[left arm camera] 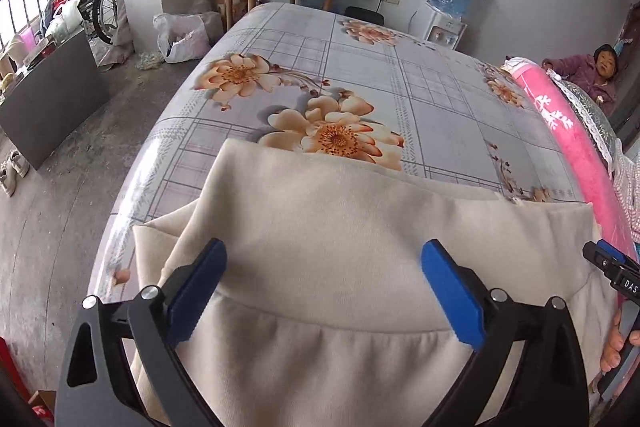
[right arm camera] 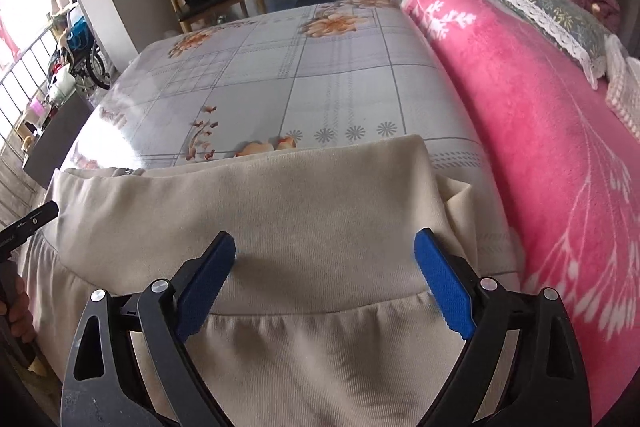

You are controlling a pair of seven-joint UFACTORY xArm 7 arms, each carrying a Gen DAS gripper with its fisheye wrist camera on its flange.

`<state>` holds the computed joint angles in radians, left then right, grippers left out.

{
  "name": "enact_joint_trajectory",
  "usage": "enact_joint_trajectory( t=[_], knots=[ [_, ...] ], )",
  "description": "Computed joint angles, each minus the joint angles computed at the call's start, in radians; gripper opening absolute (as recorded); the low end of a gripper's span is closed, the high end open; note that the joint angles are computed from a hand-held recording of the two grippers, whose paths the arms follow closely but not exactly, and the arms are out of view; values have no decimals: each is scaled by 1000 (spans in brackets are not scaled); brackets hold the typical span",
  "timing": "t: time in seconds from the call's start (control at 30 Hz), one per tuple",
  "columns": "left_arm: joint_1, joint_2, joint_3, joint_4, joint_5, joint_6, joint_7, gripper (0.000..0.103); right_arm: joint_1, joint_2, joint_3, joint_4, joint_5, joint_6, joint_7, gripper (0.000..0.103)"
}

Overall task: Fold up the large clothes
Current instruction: 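Press and smooth the folded jacket flat with both tools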

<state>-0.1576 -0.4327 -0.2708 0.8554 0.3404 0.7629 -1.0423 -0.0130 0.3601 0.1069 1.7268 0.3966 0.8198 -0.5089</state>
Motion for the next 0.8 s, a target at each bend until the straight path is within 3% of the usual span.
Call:
enact_joint_trajectory(
  t=[0.1,0.23,0.3,0.37,0.43,0.57,0.67,0.73,0.8],
  knots=[
    [-20,-118,-39,-50,23,36,-5,97,-40,-101,10,-97,83,-18,-77,86],
    [-83,-230,-81,-138,-34,83,11,97,-55,-265,-22,-297,202,-33,-216,87],
    [-78,-214,-90,-160,-98,136,10,97,-26,-267,-48,-336,103,-17,-177,87],
    [-83,-253,-95,-194,-76,119,-39,97,-7,-262,-66,-356,14,-22,-100,87],
    [-78,-283,-109,-180,-69,161,-58,97,-9,-315,-75,-389,37,-23,-106,87],
    [-96,-359,-125,-202,-78,141,-67,97,0,-432,-104,-480,161,-15,-201,87],
    [-114,-303,-118,-198,-126,185,-48,97,23,-442,-94,-542,21,-32,-130,87],
    [-110,-306,-150,-192,-94,222,-59,97,41,-482,-77,-616,-93,-117,-70,87],
    [-124,-350,-157,-189,-96,254,-80,97,65,-538,-89,-641,-87,-100,-81,87]
  ],
)
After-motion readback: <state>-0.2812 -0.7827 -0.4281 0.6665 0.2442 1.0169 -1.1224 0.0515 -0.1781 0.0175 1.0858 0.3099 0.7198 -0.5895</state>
